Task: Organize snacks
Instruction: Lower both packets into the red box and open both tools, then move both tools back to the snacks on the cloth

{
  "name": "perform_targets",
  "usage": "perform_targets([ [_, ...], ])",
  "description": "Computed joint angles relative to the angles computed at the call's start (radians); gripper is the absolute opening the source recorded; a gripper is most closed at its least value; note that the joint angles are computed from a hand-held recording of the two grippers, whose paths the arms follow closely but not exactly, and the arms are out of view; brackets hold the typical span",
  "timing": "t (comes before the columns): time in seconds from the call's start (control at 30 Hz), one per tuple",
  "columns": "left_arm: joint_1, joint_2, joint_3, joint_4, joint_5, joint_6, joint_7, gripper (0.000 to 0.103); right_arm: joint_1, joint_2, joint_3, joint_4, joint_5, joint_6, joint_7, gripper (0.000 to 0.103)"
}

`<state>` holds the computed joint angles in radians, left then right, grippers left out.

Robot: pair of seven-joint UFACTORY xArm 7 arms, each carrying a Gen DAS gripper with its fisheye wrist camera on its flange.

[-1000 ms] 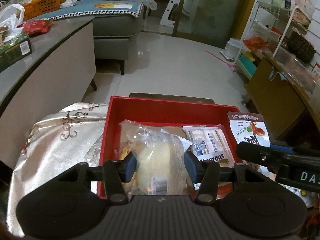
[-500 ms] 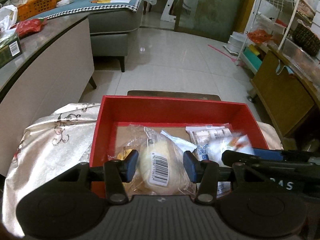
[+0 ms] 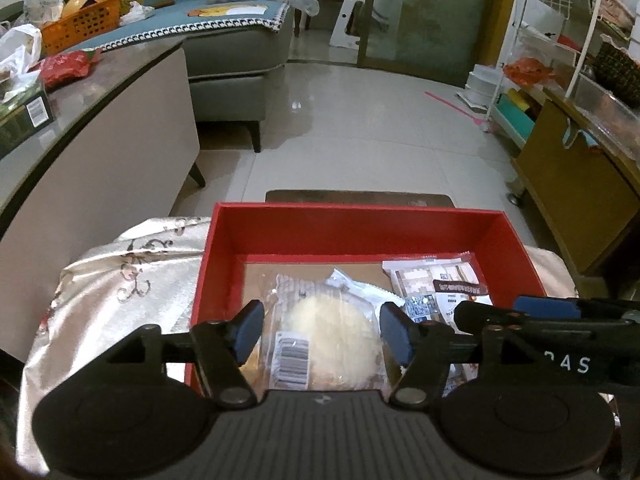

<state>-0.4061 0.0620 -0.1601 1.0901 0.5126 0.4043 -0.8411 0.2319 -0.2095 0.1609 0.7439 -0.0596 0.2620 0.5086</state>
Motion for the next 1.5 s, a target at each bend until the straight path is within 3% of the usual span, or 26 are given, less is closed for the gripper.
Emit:
perform_targets([
  [0.23,0.009,-0.025,0.001,-0.008,0.066,-0.007,-0.055,0.065,-0.011,-0.016,0.01,-0.001,-0.021,-0.009,0.03,0.075],
  [0.77,0.069,-0.133,-0.023,-0.093,0.007,-0.03,0.006,0.068,0.013,-0.076,0.02,-0.015,-0.012,0.013,0.011,0.079],
  [1.03,0.098,-0.307,-0.028,-0.265,-0.179,-0.023,0.17,0.069,0.048,-0.137,0.047,-0.042,-0.001,0.068,0.015,0.081],
  [1.2,0.082,-0.459,0.001,-0.416,-0.348,0.026,0.305,0.069,0.097,-0.175,0.061,-0.069,0.026,0.097,0.01,0.082],
  [1.3,0.104,-0.546,-0.019,-0.499,-0.382,0.079,0.317,0.069,0.132,-0.189,0.068,-0.077,0.044,0.118,-0.003,0.083],
  [1.4,0.078,-0.599,-0.003,-0.563,-0.453,0.121,0.361,0.069,0.162,-0.205,0.079,-0.089,0.061,0.134,-0.005,0.084],
  [1.5,0.083,-0.629,-0.037,-0.605,-0.46,0.156,0.365,0.069,0.186,-0.226,0.091,-0.109,0.078,0.147,0.007,0.085],
])
